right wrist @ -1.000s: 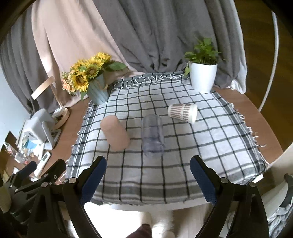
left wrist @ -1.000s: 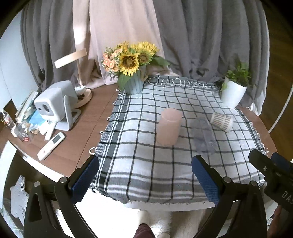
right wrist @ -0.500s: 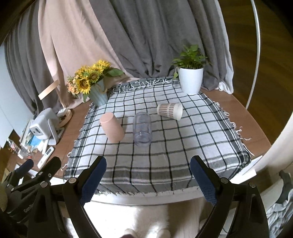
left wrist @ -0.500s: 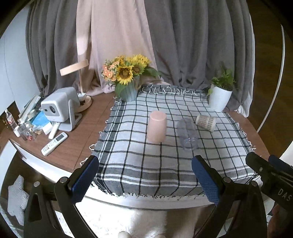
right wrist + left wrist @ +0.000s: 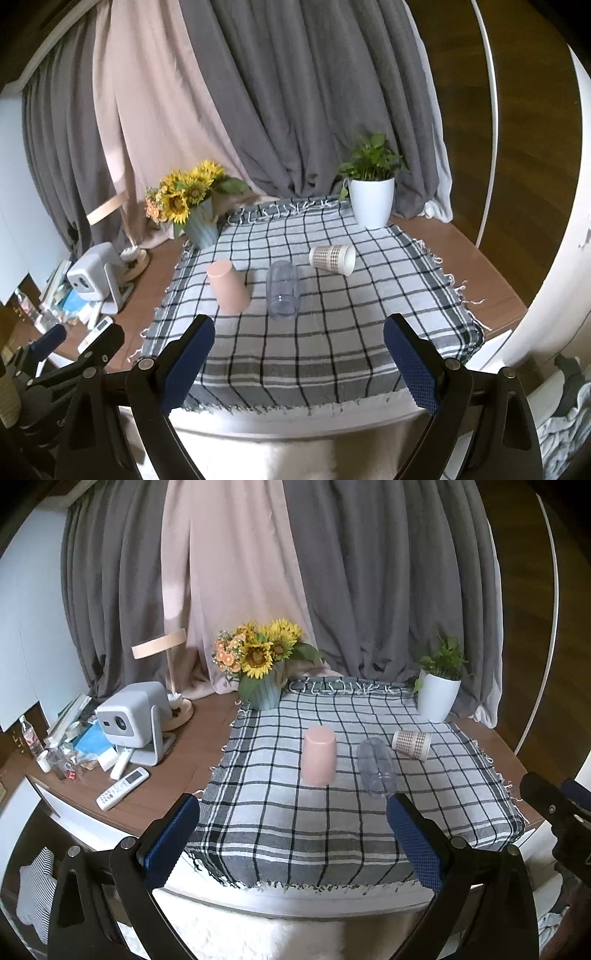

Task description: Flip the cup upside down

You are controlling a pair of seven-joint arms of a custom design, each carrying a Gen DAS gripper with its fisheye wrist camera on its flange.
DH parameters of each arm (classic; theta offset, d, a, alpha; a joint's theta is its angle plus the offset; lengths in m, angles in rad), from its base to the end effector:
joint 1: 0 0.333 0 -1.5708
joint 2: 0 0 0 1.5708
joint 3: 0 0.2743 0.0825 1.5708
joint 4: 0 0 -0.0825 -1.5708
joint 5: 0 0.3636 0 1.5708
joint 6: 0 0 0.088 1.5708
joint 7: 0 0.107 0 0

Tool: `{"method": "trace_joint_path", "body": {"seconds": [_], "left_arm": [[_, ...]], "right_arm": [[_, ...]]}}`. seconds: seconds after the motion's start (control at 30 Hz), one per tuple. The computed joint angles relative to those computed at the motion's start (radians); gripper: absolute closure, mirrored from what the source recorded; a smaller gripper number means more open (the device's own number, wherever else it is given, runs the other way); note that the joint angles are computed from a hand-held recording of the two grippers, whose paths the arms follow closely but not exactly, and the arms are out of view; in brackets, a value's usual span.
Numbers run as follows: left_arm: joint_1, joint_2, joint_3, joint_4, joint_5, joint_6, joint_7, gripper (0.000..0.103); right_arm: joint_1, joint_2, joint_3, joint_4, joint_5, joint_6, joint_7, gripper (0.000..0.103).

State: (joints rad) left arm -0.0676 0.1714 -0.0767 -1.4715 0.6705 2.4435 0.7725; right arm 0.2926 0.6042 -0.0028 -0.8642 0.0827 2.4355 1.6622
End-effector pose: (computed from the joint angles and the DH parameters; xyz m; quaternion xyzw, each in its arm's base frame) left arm 0.6288 -0.0858 0.6345 -0.7166 0.5173 -0.2621 0.3875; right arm 0.6849 0.2053 0.6428 -0.6750 0.5719 -0.2290 0.4059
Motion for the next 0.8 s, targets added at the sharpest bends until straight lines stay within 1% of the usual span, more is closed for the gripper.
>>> {"method": "trace_joint_path", "body": {"seconds": [0.1, 0.23, 0.43, 0.63, 0.8], "left_arm": [[-0.005, -0.018, 0.003, -0.022, 0.038, 0.011, -0.033, 0.000], [-0.002, -0.032, -0.001, -0.039, 0.047, 0.021, -0.040, 0.000], [0.003, -0.045, -0.006, -0.055, 0.056, 0.027, -0.048, 0.000], [0.004, -0.049, -0.010, -0.055, 0.059, 0.020, -0.048, 0.000], [0.008, -0.057, -0.013, -0.057, 0.042, 0.012, -0.023, 0.000]], "right_arm": [[0.001, -0.058, -0.001, -0.093, -0.001, 0.054, -0.004, 0.010], [0.006, -0.113, -0.008, -0.183, -0.015, 0.109, 0.003, 0.010], [0.004, -0.154, -0.004, -0.243, -0.016, 0.142, -0.003, 0.010], [0.000, -0.168, 0.001, -0.262, -0.011, 0.155, -0.009, 0.010], [0.000, -0.170, 0.001, -0.266, -0.010, 0.157, -0.010, 0.010]]}}
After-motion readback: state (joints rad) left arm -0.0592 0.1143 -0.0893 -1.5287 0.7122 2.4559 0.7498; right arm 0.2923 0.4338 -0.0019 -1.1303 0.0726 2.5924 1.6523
